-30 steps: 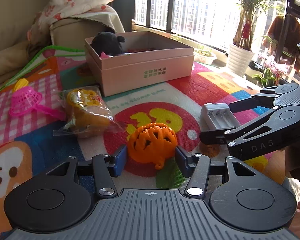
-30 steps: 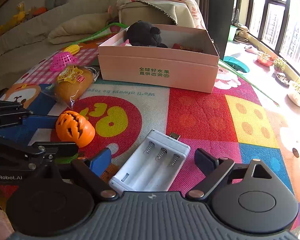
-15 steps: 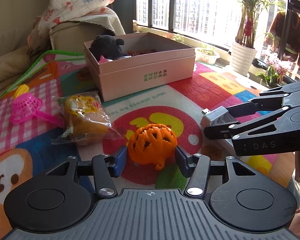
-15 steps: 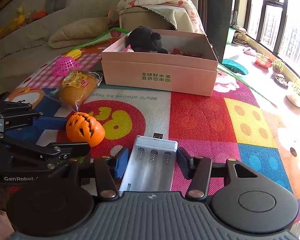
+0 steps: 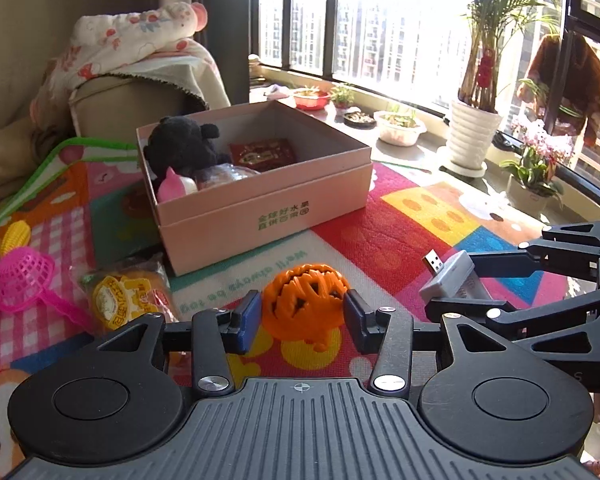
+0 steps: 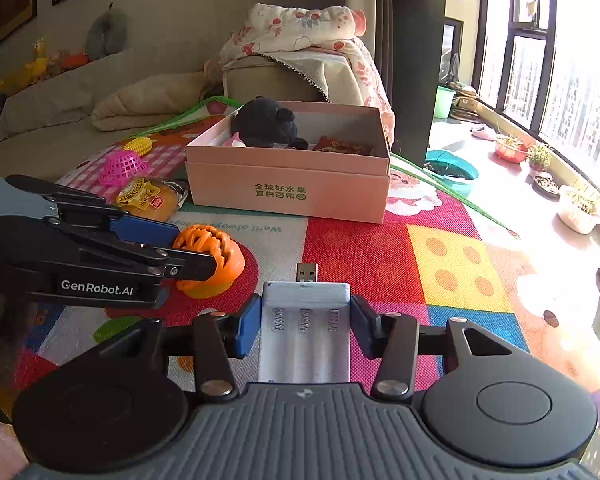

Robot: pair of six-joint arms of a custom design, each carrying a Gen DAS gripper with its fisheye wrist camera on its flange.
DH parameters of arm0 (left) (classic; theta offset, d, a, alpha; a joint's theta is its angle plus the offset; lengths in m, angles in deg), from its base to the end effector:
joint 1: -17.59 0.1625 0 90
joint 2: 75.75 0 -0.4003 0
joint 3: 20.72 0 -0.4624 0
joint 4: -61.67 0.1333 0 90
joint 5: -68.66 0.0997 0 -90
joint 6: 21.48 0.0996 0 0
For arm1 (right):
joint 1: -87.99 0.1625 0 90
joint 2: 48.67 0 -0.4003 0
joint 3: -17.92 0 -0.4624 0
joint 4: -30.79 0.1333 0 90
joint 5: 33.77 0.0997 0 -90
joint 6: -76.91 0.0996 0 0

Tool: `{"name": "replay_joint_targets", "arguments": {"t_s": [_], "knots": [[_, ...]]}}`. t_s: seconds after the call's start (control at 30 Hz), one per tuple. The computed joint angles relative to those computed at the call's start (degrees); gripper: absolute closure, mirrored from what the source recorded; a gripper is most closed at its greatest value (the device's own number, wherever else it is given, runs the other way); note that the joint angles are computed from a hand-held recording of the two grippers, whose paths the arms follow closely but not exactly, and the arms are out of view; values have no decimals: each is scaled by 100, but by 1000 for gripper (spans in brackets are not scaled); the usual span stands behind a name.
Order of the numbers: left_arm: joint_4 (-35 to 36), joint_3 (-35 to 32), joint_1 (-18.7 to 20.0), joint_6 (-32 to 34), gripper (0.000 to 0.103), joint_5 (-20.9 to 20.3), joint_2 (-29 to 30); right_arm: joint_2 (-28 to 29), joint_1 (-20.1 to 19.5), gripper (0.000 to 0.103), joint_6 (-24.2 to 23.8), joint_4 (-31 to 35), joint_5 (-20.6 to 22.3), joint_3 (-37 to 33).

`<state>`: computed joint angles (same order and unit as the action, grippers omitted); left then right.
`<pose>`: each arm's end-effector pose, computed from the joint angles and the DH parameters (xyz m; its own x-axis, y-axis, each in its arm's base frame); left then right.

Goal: Organize objects
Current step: 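Drop the orange ball and white charger into the pink box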

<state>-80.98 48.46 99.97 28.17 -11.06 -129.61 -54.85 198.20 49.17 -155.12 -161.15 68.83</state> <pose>0.0409 -0.8335 0.3461 -0.5604 0.6157 -0.5540 0.8225 0.4926 -0.2845 0.3622 -0.7731 -0.0918 -0.7038 -0.1239 0.6995 -0.6148 0.5995 -0.5124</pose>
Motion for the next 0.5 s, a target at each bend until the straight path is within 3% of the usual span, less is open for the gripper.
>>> {"name": "replay_joint_targets", "arguments": {"t_s": [0.27, 0.4, 0.5], "knots": [[-304, -1382, -263, -338, 53, -408, 917, -30, -46, 56, 32, -253, 112, 68], [563, -2874, -198, -1150, 53, -748, 1838, -37, -81, 56, 80, -253, 76, 94], [1002, -3555, -155, -1530, 53, -641, 2329, 6, -98, 56, 139, -213, 21, 29]]}}
